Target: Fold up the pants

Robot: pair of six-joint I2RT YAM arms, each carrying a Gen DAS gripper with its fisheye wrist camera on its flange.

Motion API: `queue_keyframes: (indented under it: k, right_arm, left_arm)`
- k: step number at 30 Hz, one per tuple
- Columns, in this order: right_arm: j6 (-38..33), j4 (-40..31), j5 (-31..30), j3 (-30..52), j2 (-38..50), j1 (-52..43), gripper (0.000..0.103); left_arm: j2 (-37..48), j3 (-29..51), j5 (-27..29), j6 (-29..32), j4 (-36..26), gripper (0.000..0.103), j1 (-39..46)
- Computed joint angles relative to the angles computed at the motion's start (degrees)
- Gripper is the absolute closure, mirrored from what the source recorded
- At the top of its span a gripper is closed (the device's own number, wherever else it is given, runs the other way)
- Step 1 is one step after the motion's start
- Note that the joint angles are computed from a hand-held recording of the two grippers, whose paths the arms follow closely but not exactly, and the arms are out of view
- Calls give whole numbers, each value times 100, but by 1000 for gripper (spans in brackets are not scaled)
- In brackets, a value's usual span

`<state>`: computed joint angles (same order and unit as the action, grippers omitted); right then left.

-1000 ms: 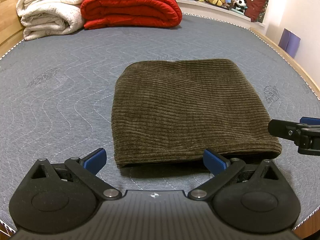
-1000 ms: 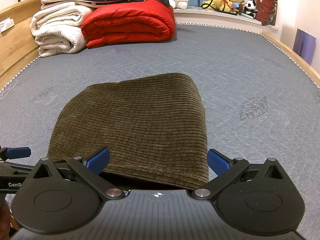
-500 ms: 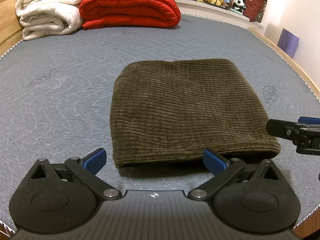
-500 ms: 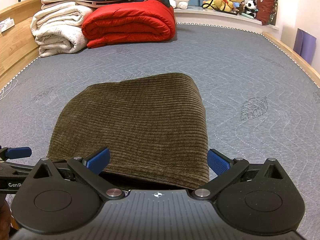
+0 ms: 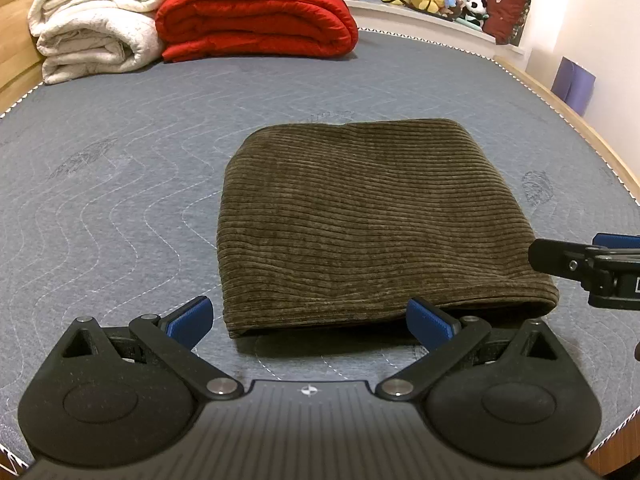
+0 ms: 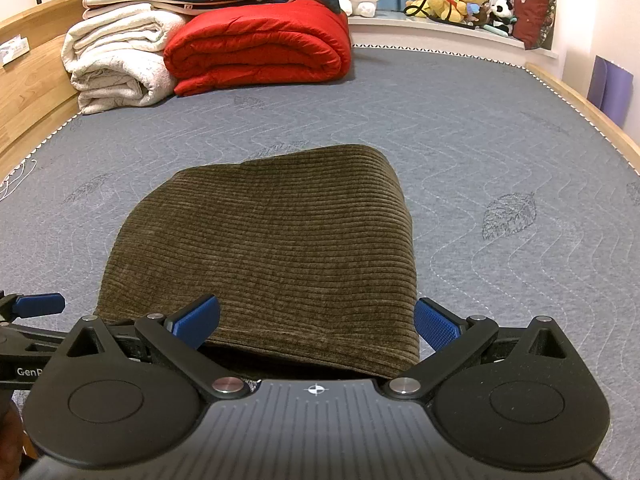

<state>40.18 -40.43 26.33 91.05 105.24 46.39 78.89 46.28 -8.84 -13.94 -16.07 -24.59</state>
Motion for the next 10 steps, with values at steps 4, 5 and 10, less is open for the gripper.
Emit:
queue_keyframes:
  k: [4,5,10]
  right_arm:
    - [1,5,-10,-5,-2,-2,1]
    - [-5,12,-19,-12,-5,-4,1]
    - [-25,4,-80,-4,12,-40,1]
  left_arm:
    - [-26,-27,58,53,26,0,15]
    - [-32,-35,52,62,36,0,15]
    - [42,3,50,41,25,0,44]
